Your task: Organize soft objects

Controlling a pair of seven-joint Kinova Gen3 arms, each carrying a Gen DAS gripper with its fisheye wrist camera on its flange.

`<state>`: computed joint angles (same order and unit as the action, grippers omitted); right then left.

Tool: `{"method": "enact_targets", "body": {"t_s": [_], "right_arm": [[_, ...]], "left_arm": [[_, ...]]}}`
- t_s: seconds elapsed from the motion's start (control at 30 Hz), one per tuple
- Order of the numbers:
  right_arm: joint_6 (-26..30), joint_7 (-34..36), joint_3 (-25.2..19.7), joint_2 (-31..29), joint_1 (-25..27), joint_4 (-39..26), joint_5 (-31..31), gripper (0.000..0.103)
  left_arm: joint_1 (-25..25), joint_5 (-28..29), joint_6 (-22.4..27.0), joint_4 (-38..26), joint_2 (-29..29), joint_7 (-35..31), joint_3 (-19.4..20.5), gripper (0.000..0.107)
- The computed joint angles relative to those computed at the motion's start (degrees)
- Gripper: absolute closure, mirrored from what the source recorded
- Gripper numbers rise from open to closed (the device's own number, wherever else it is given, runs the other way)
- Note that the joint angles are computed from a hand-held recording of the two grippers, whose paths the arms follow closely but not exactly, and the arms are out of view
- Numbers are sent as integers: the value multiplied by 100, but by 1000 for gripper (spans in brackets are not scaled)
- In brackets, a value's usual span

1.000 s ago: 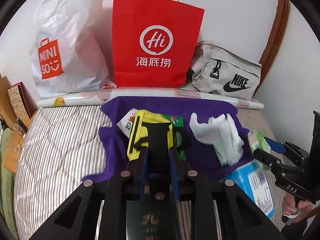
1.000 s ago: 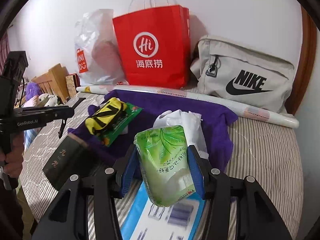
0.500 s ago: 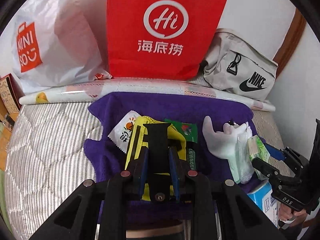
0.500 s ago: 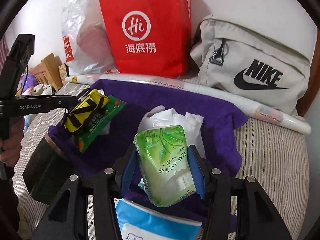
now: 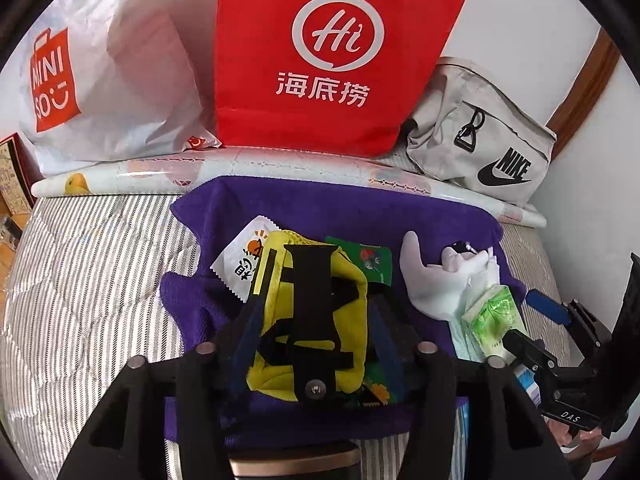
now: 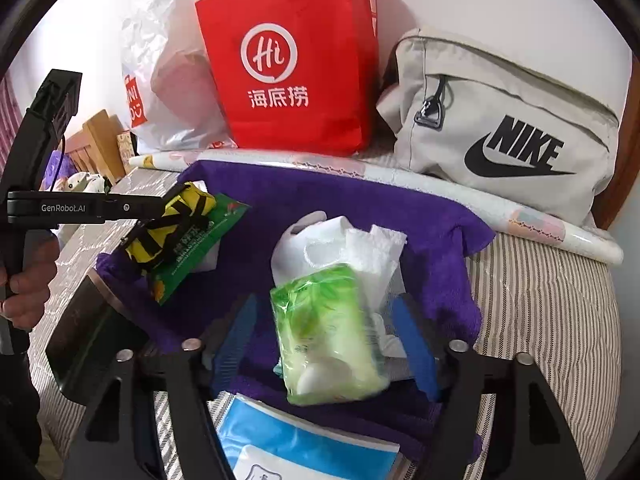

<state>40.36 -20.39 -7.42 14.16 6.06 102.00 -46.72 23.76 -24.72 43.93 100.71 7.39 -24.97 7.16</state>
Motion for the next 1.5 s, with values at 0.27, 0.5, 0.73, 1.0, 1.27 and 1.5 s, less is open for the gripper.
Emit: {"method": "enact_targets", "body": {"t_s": [0.27, 0.5, 0.73, 1.0, 1.27, 1.5], "right_arm": [[97, -126, 124, -326, 47, 139, -183, 23], [265, -141, 532, -1087, 51, 567, -387, 15], [190, -411, 1185, -2126, -185, 1170, -235, 7], [690, -450, 2086, -3246, -358, 1667, 162, 3], [1154, -859, 2689, -4154, -518, 1938, 850, 3], [1352, -1255, 3053, -4843, -716, 2085, 1468, 3]], "left_arm": [[258, -473, 542, -46, -219, 446, 164, 48], [776, -1168, 1707, -249, -377, 1147, 604, 41], [1350, -1627, 2684, -378, -624, 1987, 1190, 32], [2402, -2196, 4015, -710, -465, 3094, 1812, 18], [3432, -2279, 4684, -988, -207, 4023, 1888, 17], [4175, -2404, 5298, -1325, 125, 4448, 1844, 17]]}}
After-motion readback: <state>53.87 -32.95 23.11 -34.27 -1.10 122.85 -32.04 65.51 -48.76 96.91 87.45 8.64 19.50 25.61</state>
